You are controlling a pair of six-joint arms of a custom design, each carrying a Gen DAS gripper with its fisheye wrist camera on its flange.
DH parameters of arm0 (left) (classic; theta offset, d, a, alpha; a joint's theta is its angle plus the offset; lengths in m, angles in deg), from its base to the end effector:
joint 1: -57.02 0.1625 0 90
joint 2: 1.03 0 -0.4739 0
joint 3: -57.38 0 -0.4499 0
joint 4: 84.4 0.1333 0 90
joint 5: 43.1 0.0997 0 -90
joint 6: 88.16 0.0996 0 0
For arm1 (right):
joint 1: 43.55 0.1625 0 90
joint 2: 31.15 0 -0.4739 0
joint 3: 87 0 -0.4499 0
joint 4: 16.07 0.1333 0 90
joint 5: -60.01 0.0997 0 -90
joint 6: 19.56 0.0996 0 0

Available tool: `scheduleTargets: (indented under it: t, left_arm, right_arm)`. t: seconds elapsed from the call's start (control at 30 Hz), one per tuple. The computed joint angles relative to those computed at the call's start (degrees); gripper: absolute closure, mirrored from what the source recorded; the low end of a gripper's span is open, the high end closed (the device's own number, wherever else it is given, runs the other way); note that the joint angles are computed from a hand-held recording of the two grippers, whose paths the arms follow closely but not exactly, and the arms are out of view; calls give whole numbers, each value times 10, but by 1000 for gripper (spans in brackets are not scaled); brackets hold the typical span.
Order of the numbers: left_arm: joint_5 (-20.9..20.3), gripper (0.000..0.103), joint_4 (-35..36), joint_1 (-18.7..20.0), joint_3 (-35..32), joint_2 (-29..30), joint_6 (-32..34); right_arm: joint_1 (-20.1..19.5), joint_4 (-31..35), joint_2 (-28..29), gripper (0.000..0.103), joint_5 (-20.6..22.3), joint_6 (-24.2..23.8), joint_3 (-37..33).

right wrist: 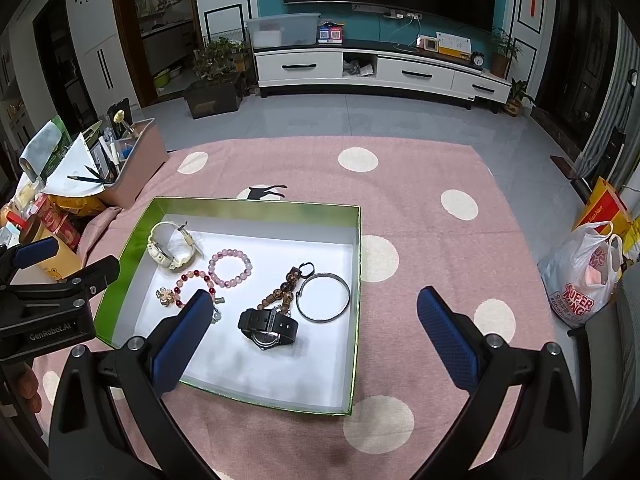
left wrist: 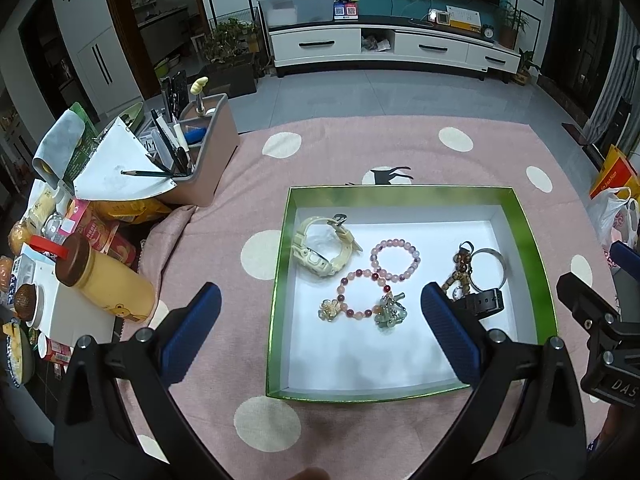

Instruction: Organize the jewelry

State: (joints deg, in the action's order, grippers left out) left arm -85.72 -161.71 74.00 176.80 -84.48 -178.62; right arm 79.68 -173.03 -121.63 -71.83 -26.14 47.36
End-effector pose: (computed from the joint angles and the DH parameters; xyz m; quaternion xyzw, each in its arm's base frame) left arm -0.3542 -0.3242 0.2497 0.0371 0.8499 -0.3081 0.4260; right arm 0.2977 -0.3323 0.2954 0.2444 -0.8848 0.2625 0.2974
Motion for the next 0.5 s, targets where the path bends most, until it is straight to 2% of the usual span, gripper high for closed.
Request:
scheduleTargets:
  t: [0.5]
  left_arm:
    - [1,2,-19,8,9,-2,11]
  right_arm:
    - [-9,-8,11,1,0,2,4]
